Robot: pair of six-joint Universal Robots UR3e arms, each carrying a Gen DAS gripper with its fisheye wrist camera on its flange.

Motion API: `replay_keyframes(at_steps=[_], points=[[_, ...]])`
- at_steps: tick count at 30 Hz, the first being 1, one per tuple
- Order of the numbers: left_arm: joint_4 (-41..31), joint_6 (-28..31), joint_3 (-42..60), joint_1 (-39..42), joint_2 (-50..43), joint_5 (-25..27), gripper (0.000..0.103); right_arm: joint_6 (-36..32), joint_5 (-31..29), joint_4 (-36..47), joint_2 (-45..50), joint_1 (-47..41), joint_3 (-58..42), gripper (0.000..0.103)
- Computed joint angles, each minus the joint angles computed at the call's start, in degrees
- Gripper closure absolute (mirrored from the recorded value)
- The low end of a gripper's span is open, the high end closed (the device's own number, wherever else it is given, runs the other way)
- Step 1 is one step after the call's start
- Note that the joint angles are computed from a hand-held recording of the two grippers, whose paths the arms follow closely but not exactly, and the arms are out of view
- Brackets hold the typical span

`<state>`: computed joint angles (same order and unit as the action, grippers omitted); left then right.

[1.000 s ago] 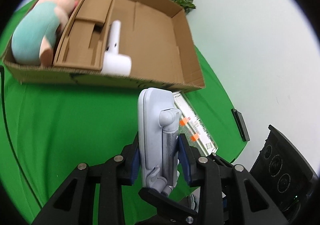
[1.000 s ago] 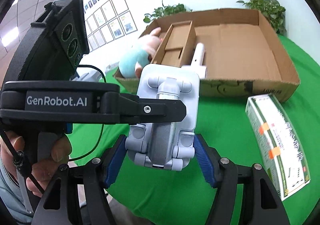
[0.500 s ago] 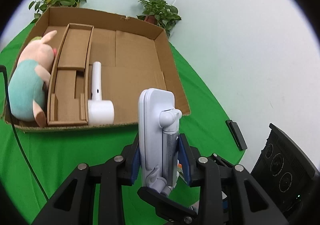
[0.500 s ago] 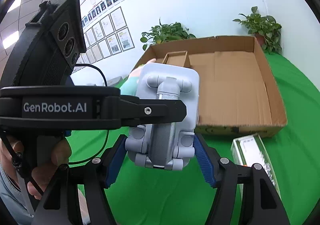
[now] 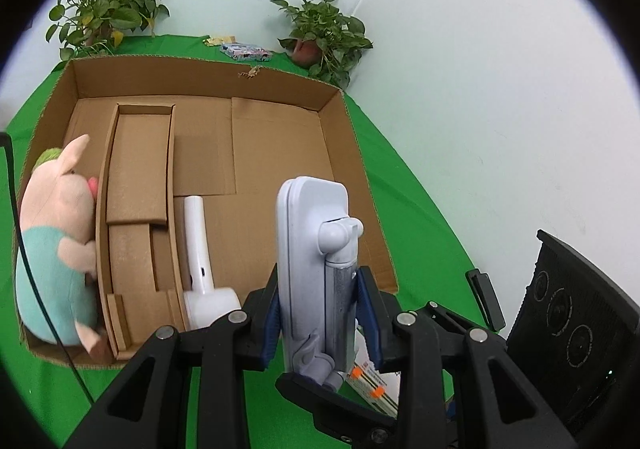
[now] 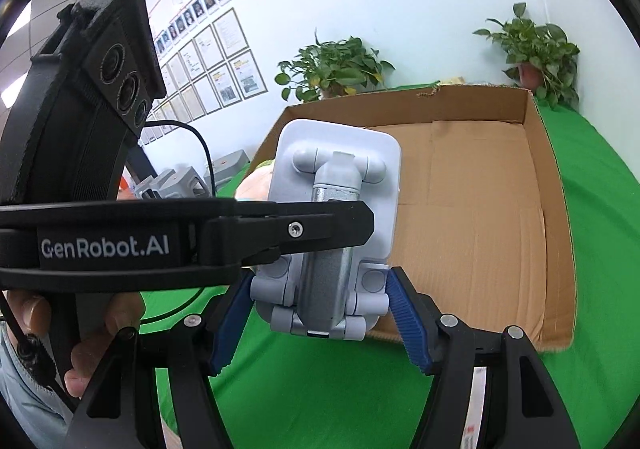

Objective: Organize objects
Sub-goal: 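Carry the phone stand over the box beside the lint roller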

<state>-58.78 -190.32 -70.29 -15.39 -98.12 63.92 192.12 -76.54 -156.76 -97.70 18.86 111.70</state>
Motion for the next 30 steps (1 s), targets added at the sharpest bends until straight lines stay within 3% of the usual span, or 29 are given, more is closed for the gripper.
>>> replay_keyframes(at_steps=[10,24,30], points=[[-10.17,1.65,18.24,-0.13,-13.57,0.25,0.071,-0.68,9.02,4.51,7.81,-8.42,-6.96,0.039],[-14.36,1.26,25.09,-3.21,-24.76,4.0,0.071,-1.88,16.65,2.01,17.19,-14.59,-3.45,0.039],[-17.97,-0.35,29.79,-4.53,-30.46,5.36,0.068,-2.56,17.18,3.26,19.55,-15.43,-1.75,0.04]])
